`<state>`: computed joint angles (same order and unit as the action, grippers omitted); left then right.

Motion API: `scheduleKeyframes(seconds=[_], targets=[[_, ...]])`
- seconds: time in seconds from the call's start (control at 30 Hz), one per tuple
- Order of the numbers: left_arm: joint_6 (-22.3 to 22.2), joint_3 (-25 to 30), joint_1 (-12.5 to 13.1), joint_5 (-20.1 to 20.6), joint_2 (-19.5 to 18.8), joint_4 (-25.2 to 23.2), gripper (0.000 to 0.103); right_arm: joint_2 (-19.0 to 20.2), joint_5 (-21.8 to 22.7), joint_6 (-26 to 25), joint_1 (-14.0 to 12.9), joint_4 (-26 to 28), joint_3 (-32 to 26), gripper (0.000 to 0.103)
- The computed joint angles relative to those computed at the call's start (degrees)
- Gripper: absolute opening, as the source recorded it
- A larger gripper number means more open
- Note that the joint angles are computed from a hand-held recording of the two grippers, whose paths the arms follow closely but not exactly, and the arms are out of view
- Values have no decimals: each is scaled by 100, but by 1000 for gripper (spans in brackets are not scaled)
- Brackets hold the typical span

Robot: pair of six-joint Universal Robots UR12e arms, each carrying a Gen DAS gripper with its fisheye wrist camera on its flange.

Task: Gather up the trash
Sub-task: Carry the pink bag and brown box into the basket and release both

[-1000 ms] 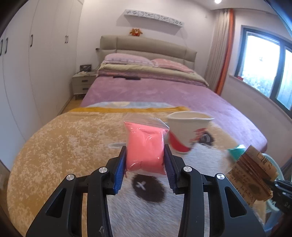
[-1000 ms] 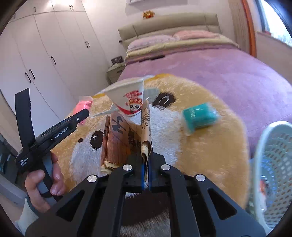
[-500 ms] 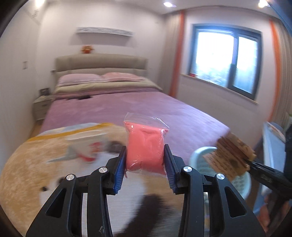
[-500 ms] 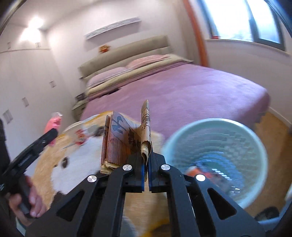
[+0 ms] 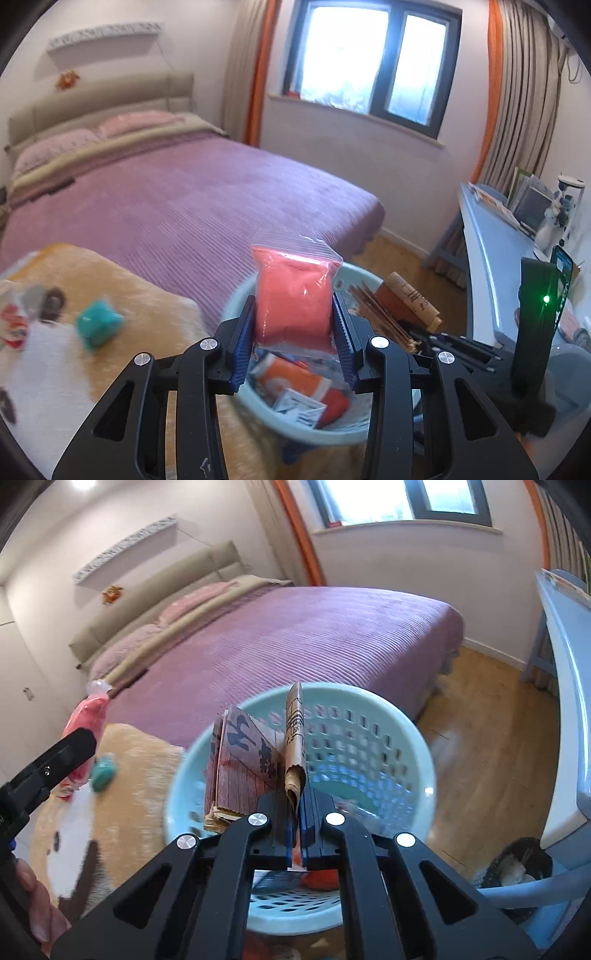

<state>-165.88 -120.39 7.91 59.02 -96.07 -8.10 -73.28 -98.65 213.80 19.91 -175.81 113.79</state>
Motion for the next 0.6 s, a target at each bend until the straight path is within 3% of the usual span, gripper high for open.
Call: scheduleKeyframes(seconds=[0.33, 0.47, 0.5, 0.57, 0.6], targets=[[185, 210, -160, 25, -281, -534, 38, 76, 65, 108, -140, 309, -79, 2], [289, 227, -189, 72, -307, -533, 38, 111, 148, 104, -176, 429, -132, 4], [285, 237, -188, 62, -318, -580, 40, 120, 169, 125, -186, 442, -135, 5], [289, 282, -202, 8, -344, -690, 54, 133, 262, 161, -206, 451, -136, 8], [280, 266, -174, -44, -337, -692, 67, 136, 366, 151, -233, 418, -124, 13]])
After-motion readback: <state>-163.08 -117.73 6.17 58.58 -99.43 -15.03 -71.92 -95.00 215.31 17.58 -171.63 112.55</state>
